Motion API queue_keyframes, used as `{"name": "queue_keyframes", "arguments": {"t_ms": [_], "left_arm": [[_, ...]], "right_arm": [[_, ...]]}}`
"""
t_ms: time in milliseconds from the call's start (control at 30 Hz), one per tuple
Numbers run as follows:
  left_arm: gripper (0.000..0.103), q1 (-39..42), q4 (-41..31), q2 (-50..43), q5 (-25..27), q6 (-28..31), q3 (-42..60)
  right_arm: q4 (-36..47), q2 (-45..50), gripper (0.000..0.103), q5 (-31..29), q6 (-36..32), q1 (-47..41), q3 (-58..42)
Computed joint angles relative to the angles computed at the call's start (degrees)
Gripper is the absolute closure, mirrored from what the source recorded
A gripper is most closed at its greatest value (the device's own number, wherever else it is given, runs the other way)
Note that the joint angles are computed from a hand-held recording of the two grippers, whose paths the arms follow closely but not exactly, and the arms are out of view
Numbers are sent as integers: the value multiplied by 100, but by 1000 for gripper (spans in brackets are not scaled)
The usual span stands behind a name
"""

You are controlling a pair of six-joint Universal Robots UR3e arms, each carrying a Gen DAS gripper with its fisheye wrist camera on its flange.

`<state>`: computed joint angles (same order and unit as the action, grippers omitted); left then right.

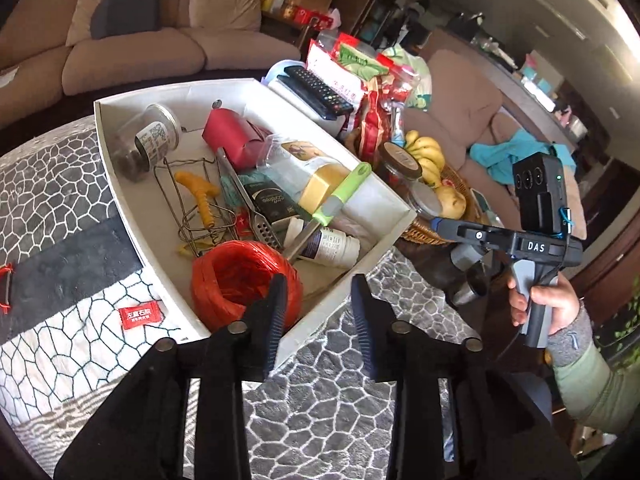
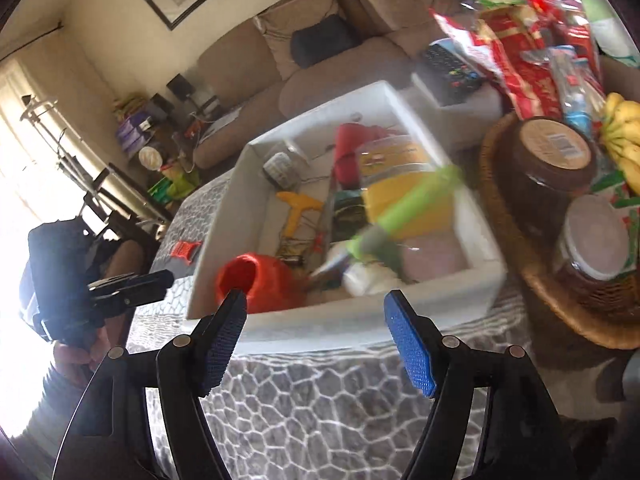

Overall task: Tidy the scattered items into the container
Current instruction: 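Move the left tool to the red plastic grater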

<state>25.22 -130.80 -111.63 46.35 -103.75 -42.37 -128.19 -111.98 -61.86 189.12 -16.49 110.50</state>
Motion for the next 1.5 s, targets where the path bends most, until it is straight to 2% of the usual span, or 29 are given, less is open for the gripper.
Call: {"name": "queue_keyframes", "arguments": {"t_ms": [33,100,167,200,233,267,400,533,733,933,1233,1400,1500], "left_arm": [[63,-54,87,93,2,-103,-154],[50,-152,438,277,21,-461,-510],[24,-187,781,427,-49,-737,-827],[17,-180,983,518,-74,-914,-987],[5,-167,1182,605,-90,-1106,-1131],[0,-131,1315,688,-130,-1261,-1260],[0,46,1912,1150,-208,-1774,-1950],[0,220,2363,1722,-89,-1786,-2637],[0,740,2899,2699,52,-1576,-3524],[0,1500,2667,3213,-7,-1151,-3688],[0,2456,2400,2797,-47,-829,-3338],[0,2715,2876,2117,104,-1105,-3076],[0,2798,3385,1424,205,-1655,-2702]], "right_arm": [[327,-242,28,107,-138,-316,86],[879,-649,28,432,-423,-875,209],[1182,-847,28,517,-615,-1067,180],[1258,-892,27,530,-669,-1077,152],[1294,-888,23,540,-691,-1042,110],[1256,-828,21,494,-641,-936,41],[645,-349,18,9,-238,-112,-320],[160,131,15,-567,196,648,-609],[-149,579,15,-991,658,1531,-958],[-264,1242,14,-1593,1035,2503,-1697],[-267,2680,11,-2250,1449,3776,-3196],[-208,3759,11,-2333,1579,4221,-4317],[-280,4307,11,-2406,1673,4411,-4812]]}}
